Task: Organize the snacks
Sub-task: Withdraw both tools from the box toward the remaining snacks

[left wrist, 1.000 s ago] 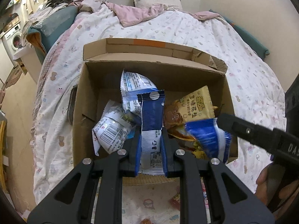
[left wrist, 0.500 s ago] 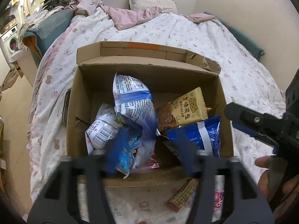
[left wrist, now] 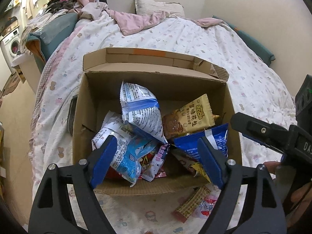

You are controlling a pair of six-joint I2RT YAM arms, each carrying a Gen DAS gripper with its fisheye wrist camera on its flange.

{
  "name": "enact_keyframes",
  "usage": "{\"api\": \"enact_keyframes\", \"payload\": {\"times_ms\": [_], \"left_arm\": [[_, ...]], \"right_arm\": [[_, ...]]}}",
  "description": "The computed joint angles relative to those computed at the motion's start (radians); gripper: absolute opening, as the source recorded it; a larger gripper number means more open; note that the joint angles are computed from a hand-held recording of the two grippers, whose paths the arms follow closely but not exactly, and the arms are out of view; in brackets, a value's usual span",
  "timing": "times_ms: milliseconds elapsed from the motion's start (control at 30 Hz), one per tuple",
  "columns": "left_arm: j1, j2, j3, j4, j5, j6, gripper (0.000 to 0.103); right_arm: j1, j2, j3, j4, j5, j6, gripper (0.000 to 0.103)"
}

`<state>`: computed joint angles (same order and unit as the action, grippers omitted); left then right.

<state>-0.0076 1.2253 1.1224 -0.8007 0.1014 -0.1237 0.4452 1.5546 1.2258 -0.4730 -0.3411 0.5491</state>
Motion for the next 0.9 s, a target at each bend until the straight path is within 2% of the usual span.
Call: {"api": "enact_keyframes", "payload": {"times_ms": [467, 767, 900], "left_arm": [[0.038, -0.036, -0.009, -0.026, 0.009, 0.002, 0.082], [0.086, -0.125, -0.023, -0.070, 0.012, 0.021, 0.082], [0.147, -0.164, -0.028, -0.105, 0.074, 0.010, 0.082]], "right_arm": [[0.010, -0.014, -0.011, 0.001, 0.026, 0.002, 0.103], [0.019, -0.098, -0.069, -0.030, 0.049, 0.002, 0.103], [0.024, -0.159, -0.093, -0.057, 0.064, -0.005, 0.103]]}}
